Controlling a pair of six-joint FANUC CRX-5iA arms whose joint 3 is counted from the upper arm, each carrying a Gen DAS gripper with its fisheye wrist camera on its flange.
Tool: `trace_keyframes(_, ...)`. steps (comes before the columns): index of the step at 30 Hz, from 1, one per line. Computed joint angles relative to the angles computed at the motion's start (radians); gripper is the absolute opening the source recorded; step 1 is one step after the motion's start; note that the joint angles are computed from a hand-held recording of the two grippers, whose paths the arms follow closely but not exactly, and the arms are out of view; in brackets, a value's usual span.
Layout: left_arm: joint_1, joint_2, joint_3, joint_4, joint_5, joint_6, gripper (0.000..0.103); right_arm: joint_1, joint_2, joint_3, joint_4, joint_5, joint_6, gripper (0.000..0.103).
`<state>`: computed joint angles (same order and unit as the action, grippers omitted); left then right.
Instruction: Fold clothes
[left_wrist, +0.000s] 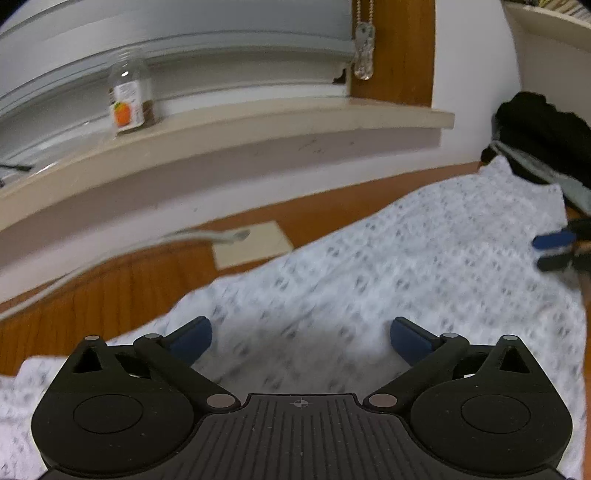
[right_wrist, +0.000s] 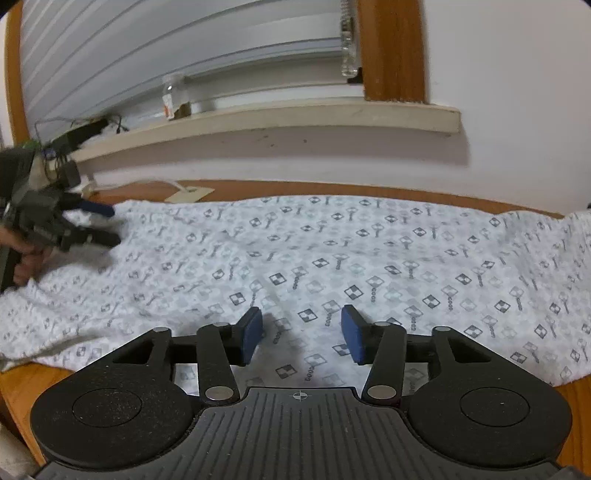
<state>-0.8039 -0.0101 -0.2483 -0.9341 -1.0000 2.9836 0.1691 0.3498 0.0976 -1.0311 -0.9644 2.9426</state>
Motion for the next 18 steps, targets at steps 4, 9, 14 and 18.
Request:
trace_keyframes(4, 0.03, 0.027, 0.042, -0.008, 0.092, -0.02, 0.103, 0.011, -0.021, -0.026, 0.01, 0.031, 0.034, 0.053)
trace_keyframes(9, 0.073, 0.102, 0.103, 0.007, 0.215, -0.056, 0.103, 0.008, -0.025, -0.033, 0.004, 0.04, 0.035, 0.054)
trace_keyframes(14, 0.083, 0.152, 0.119, 0.017, 0.281, -0.092, 0.103, -0.038, -0.022, -0.037, -0.078, 0.038, 0.037, 0.053)
trace_keyframes(18, 0.064, 0.169, 0.139, -0.002, 0.247, -0.091, 0.103, -0.114, -0.012, -0.024, -0.154, 0.069, 0.024, 0.053)
